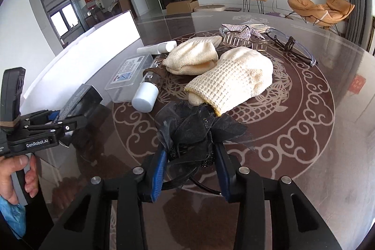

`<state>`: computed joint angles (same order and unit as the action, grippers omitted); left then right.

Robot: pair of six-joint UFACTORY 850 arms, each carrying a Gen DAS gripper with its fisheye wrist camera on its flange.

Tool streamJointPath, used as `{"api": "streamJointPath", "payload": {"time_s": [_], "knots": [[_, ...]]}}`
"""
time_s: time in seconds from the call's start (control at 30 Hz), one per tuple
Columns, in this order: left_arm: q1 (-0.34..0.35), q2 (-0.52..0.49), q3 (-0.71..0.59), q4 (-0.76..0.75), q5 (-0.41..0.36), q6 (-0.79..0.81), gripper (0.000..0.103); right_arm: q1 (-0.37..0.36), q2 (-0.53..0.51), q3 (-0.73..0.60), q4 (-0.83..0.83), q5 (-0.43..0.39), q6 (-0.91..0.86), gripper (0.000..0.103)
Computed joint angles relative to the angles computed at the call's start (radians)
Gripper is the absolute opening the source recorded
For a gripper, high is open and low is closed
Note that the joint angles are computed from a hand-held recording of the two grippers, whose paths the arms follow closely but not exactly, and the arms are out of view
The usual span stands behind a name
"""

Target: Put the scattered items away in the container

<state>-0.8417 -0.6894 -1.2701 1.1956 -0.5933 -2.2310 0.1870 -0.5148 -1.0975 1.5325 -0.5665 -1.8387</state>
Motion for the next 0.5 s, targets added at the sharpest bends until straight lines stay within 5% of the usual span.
{"api": "streamJointPath", "payload": {"time_s": [0.27,0.5], "knots": [[-0.045,0.038,0.024,0.081,0.021,-0.112,0.058,-0.041,0.095,0.096,-0.034,-0.089,0.070,0.039],[-0.046,0.313,0.268,0.134,-0.109,-0.240,0.058,0.117,0.131,-0.013,-0.081,-0.180,0.185,0.039]]}}
